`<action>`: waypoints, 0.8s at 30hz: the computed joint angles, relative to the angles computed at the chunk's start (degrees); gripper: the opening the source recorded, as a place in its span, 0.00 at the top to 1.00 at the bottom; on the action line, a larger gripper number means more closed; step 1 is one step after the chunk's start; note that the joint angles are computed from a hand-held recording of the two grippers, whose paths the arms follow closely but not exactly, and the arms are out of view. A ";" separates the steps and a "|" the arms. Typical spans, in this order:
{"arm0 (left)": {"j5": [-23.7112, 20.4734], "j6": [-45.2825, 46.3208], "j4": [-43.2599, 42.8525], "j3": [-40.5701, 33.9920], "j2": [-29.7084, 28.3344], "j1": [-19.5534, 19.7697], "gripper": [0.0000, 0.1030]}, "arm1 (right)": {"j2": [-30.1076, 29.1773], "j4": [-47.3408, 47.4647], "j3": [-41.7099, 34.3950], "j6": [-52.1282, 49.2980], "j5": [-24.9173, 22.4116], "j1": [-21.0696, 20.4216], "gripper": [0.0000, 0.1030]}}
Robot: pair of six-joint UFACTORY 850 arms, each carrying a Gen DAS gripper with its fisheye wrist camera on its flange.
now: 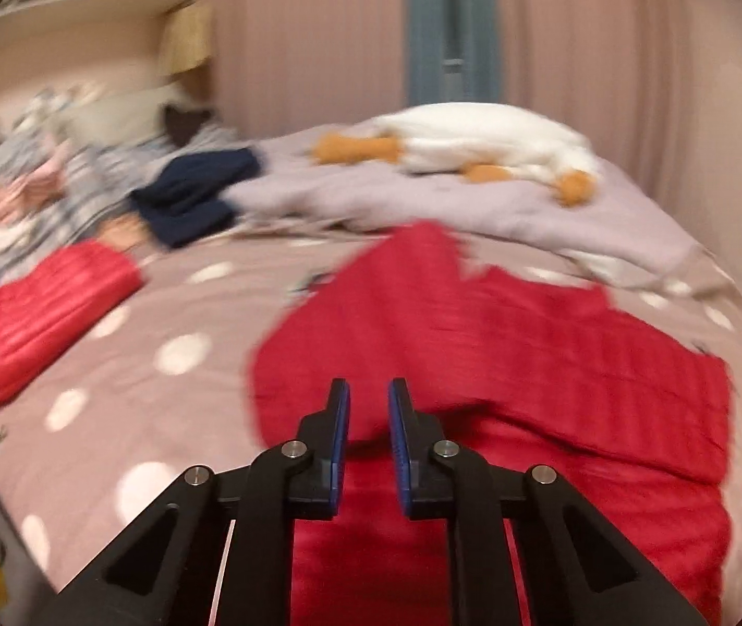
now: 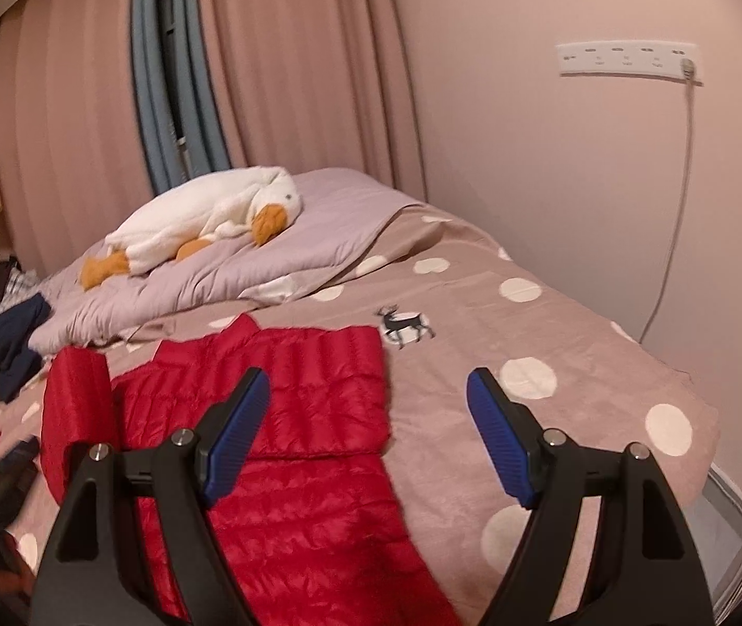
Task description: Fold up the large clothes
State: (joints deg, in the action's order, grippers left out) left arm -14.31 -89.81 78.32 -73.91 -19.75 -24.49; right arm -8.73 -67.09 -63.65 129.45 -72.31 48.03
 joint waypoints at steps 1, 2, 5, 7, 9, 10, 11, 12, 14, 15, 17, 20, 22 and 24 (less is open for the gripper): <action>0.92 2.58 -4.21 -0.44 -0.31 1.79 0.86 | -0.66 0.05 -0.64 -0.46 0.41 -0.10 0.24; 1.12 3.57 -6.34 -0.81 -0.61 2.81 0.87 | -1.55 0.15 -1.58 -1.51 1.30 -0.37 0.24; -4.25 0.72 -6.02 -2.66 -2.37 5.38 0.87 | -4.24 0.47 -4.59 -5.51 3.21 -0.97 0.24; -4.95 1.35 -8.05 -3.76 -3.45 7.51 0.87 | -6.38 0.54 -7.29 -8.37 3.45 -1.29 0.24; -5.76 5.10 -12.36 -5.32 -4.99 9.25 0.87 | -9.18 -0.90 -11.02 -11.94 5.45 -1.81 0.19; -6.00 7.87 -15.12 -5.89 -5.56 9.82 0.87 | -10.48 -1.62 -12.88 -13.64 7.03 -2.10 0.18; -5.26 10.87 -18.01 -6.02 -5.82 10.56 0.87 | -12.64 -2.43 -16.08 -16.45 9.65 -2.63 0.12; -3.74 13.26 -20.59 -5.86 -5.89 11.23 0.87 | -14.29 -3.04 -18.52 -18.38 11.65 -3.04 0.07; -2.09 19.39 -26.60 -6.25 -6.78 12.02 0.87 | -18.92 -4.55 -25.20 -23.19 16.98 -4.14 0.03; -2.16 23.78 -31.01 -7.00 -7.68 12.34 0.87 | -20.92 -4.62 -28.01 -25.78 19.30 -4.66 0.02; -2.49 28.51 -36.85 -7.49 -8.31 12.77 0.87 | -26.77 -1.11 -36.24 -34.14 25.55 -6.37 0.02; -3.40 32.07 -41.42 -9.22 -10.02 13.65 0.87 | -35.52 5.21 -46.95 -44.19 29.43 -8.04 0.02; -3.36 36.17 -46.09 -9.97 -10.66 14.12 0.87 | -41.30 12.01 -53.97 -51.89 27.31 -8.66 0.04; -2.96 41.28 -51.28 -10.29 -10.93 14.38 0.87 | -47.42 20.77 -60.39 -61.21 25.09 -9.59 0.27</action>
State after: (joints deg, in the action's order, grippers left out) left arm -17.27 -48.54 27.05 -84.20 -30.68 -10.10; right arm -56.15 -46.32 -124.04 68.24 -47.22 38.44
